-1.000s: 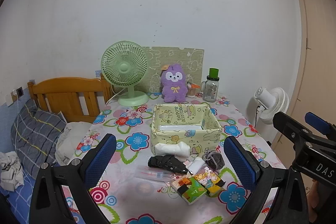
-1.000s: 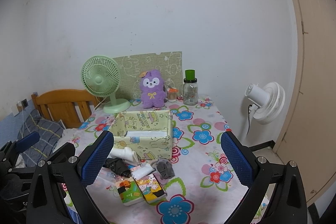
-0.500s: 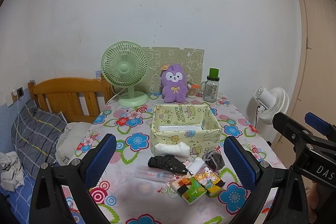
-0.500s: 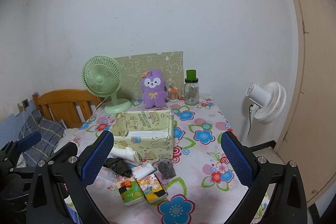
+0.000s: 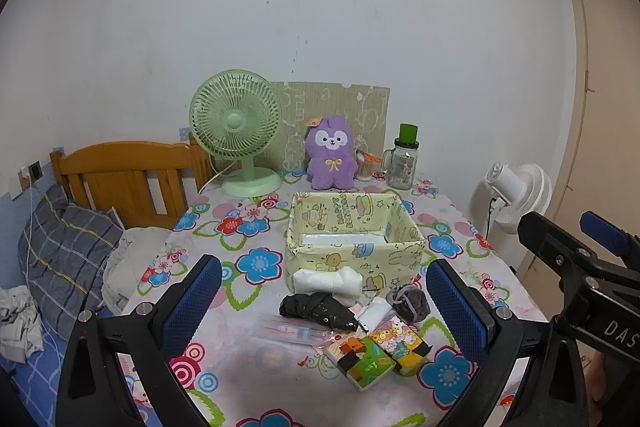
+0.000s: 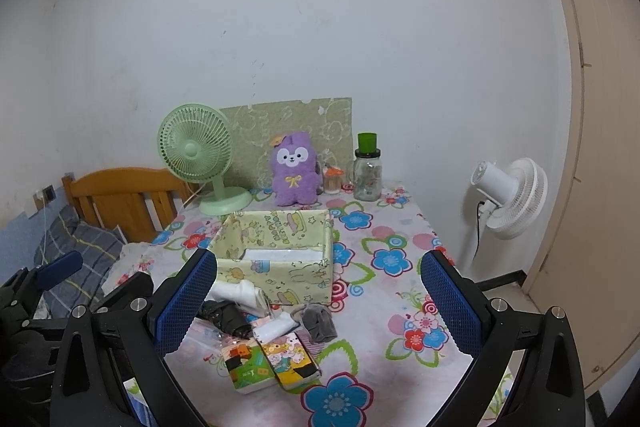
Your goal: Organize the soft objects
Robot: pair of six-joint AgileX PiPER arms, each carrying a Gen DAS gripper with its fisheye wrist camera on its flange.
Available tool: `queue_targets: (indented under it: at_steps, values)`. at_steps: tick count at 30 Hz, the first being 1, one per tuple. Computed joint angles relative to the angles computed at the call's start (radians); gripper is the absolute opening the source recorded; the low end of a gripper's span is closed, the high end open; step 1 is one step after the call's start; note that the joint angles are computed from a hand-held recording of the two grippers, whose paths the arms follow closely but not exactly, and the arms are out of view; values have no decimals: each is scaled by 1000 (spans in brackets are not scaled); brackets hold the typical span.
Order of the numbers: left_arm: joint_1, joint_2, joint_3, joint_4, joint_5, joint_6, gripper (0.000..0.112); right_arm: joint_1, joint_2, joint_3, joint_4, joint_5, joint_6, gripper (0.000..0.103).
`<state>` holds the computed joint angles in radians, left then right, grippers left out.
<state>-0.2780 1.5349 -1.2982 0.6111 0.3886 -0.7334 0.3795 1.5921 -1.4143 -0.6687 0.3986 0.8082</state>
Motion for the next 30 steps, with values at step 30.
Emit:
queue_targets:
  at_steps: [30]
  values:
    - [81, 543, -494, -496, 163, 519, 102, -104, 570, -552, 591, 171, -528, 102]
